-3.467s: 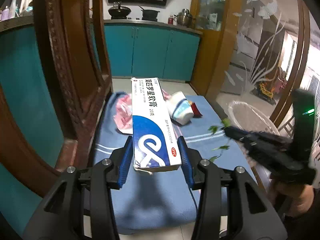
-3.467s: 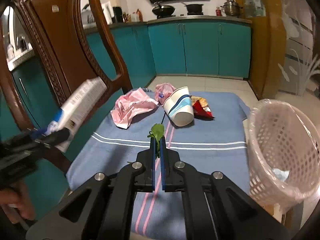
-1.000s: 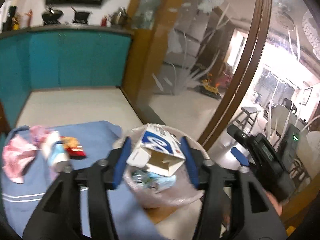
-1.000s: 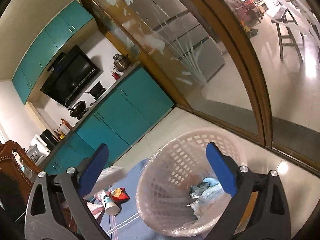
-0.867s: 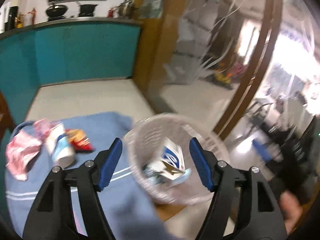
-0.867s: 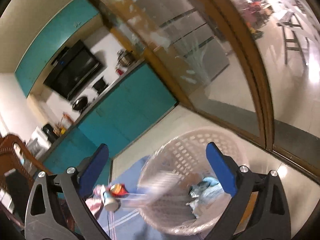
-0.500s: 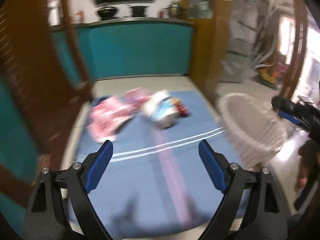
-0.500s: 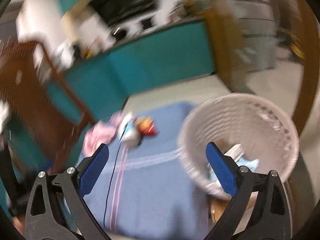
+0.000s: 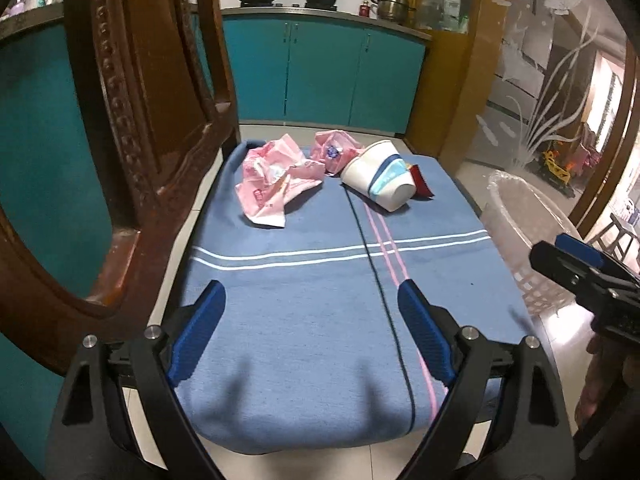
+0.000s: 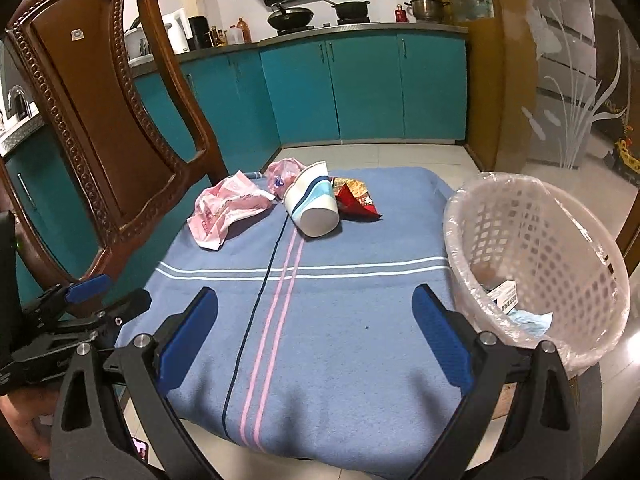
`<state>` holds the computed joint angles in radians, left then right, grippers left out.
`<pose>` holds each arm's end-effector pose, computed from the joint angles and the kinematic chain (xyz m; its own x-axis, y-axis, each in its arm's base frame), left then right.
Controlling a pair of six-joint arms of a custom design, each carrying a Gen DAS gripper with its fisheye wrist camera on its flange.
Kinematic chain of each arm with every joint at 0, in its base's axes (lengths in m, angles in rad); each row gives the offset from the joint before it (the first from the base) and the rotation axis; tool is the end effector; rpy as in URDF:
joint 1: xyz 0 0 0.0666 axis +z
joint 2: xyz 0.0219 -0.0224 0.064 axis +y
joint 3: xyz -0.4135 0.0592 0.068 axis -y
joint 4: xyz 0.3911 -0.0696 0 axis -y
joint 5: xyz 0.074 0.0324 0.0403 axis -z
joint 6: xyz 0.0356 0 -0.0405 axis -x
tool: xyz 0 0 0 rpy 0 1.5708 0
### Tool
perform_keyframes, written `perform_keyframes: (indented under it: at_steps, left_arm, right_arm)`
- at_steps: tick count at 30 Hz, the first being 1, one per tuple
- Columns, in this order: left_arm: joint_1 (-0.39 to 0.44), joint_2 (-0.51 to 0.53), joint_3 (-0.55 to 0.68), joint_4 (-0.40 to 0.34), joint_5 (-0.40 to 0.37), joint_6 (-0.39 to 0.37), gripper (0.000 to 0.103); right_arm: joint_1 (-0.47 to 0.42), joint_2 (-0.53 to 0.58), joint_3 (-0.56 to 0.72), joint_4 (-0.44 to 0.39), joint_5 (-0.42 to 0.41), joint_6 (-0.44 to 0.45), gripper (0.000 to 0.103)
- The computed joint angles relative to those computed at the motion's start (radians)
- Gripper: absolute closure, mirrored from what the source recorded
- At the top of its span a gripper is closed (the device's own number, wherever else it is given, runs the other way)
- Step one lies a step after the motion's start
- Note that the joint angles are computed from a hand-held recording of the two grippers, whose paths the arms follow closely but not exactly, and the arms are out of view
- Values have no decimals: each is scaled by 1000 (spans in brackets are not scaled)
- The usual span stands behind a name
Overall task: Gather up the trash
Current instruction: 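Bring both tools back over the table toward the remaining trash, then grasp the pink wrapper with the left tool and lift it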
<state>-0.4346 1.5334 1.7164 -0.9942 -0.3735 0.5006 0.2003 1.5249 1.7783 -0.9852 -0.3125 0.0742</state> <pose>0.4884 -0.2128 0.5397 -0.6558 -0.1883 -0.7311 -0.1717 0.9802 -0.0984 0.5169 0.1157 0.5726 -0.6224 -0.1983 -0.7572 -0.4609 0.8747 0.1497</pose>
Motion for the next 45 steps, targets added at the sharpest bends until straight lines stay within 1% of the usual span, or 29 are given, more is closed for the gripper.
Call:
perform_keyframes:
  at_steps: [6, 13, 17, 20, 24, 25, 27, 29, 30, 31, 33, 35, 36, 37, 39, 40, 41, 42, 43, 45]
  left_arm:
    - [-5, 2, 3, 8, 4, -4, 15]
    - [-5, 6, 3, 0, 0, 0, 15]
    - [-4, 12, 6, -6, -12, -1, 15]
    - [-1, 27, 22, -17, -31, -17, 15]
    - [30, 87, 106, -49, -76, -88, 17]
    - [39, 100, 123, -54, -69, -93, 17]
    - [69, 163, 200, -91, -57, -117, 21]
    - [95, 228, 278, -125, -23, -146, 26]
    - [108, 270, 329, -156, -14, -157, 28]
    - [121, 316, 384, -186, 0, -166, 28]
    - [136, 381, 461, -221, -6, -178, 29]
    - [152, 432, 523, -248, 11, -176, 29]
    - [160, 464, 567, -273, 16, -173, 29]
    - [165, 487, 598, -289, 15, -171, 32]
    - [180, 529, 657, -314, 35, -167, 42]
    - [186, 544, 678, -327, 58, -163, 61]
    - [193, 553, 688, -336, 87, -152, 83]
    - [196, 555, 685, -339, 106, -141, 86]
    - [194, 546, 666, -325, 105, -143, 91]
    - [179, 509, 599, -284, 76, -173, 98]
  right_arm:
    - [4, 6, 0, -6, 7, -1, 7]
    - [2, 6, 3, -14, -1, 5, 7]
    - [-2, 8, 7, -14, -8, 0, 7]
    - [-4, 11, 12, -13, -12, -10, 7]
    - [-10, 23, 31, -14, -25, -36, 7]
    - [-11, 25, 33, -12, -24, -36, 7]
    - [-14, 31, 40, -11, -19, -36, 7]
    - [-18, 40, 50, -17, -23, -42, 7]
    - [-20, 44, 54, -21, -26, -46, 7]
    - [-22, 50, 59, -26, -28, -46, 7]
    - [-24, 57, 65, -33, -28, -45, 7]
    - [-29, 63, 72, -39, -34, -46, 7]
    - [-30, 64, 74, -40, -36, -46, 7]
    - [-32, 64, 76, -44, -38, -47, 7]
    - [-34, 65, 80, -46, -49, -49, 7]
    - [-33, 65, 80, -46, -51, -48, 7]
    - [-33, 66, 81, -48, -52, -46, 7]
    - [-32, 67, 82, -49, -51, -44, 7]
    - [-31, 69, 82, -50, -50, -43, 7]
    - [-28, 74, 85, -55, -43, -37, 7]
